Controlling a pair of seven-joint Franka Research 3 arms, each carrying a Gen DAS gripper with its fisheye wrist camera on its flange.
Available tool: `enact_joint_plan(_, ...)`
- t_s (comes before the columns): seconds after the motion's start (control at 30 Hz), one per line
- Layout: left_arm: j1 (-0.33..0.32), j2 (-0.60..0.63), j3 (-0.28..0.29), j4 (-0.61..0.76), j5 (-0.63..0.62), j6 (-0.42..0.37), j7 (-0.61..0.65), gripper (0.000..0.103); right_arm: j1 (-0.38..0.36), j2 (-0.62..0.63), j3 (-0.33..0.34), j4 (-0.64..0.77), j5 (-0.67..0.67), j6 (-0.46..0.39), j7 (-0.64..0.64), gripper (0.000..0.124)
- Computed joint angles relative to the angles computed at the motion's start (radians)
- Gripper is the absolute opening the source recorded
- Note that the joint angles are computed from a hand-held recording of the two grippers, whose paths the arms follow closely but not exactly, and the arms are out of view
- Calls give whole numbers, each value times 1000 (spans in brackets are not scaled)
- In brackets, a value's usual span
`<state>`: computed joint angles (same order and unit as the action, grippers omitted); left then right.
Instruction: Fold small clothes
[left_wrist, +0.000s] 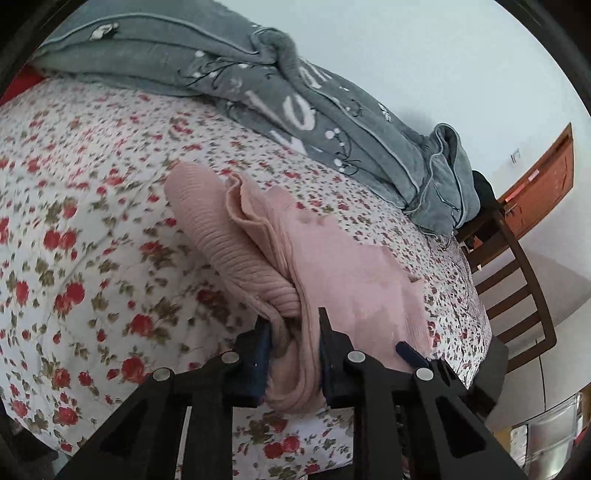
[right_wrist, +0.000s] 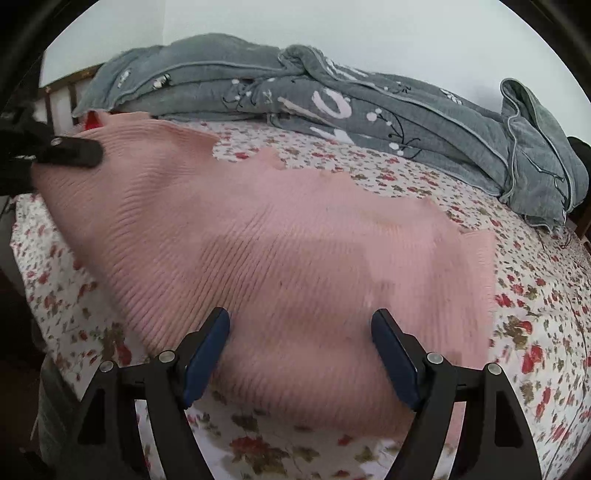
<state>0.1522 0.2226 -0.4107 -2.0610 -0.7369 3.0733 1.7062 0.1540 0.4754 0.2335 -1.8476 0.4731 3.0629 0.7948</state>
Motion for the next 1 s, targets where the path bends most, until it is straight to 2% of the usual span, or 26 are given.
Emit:
enact_joint_plan(0.03, -14, -2, 15, 4, 24, -5, -21, 21, -62, -12, 62, -16, 34, 4, -47, 79)
enact_joint_plan(0.13, -84, -2, 87, 22, 165, -19, -142, 20, -198, -37, 192, -48, 149, 16, -182, 79)
enact_joint_plan(0.17, -110, 2, 114, 36, 226, -31, -193, 20, -225, -43, 214, -54, 182, 17, -217, 79)
enact_joint_plan(0.33, -161, 21, 149, 92, 413, -57, -336, 19, -300, -79, 249, -70, 327, 10, -329, 79)
enact_joint_plan(0.47, -196, 50, 156, 165, 546, -102, -404, 18, -331, -101, 233, -63, 436, -18, -397, 79)
enact_joint_plan(0.57, -213, 94, 136, 238, 600, -143, -417, 18, -340, -110, 201, -56, 504, -12, -443, 79)
enact_joint_plan(0.67, -239, 174, 108, 342, 634, -194, -410, 18, -342, -115, 154, -42, 556, -51, -450, 79)
enact_joint_plan(0.83, -343, 339, 135, 518, 744, -309, -445, 18, -304, -116, 45, -27, 567, -126, -390, 79)
enact_joint_plan(0.9, -353, 378, 131, 555, 756, -342, -451, 18, -296, -124, 17, -29, 585, -163, -393, 79)
enact_joint_plan(1.0, -345, 384, 118, 548, 760, -330, -440, 21, -271, -126, -23, -15, 591, -209, -399, 79)
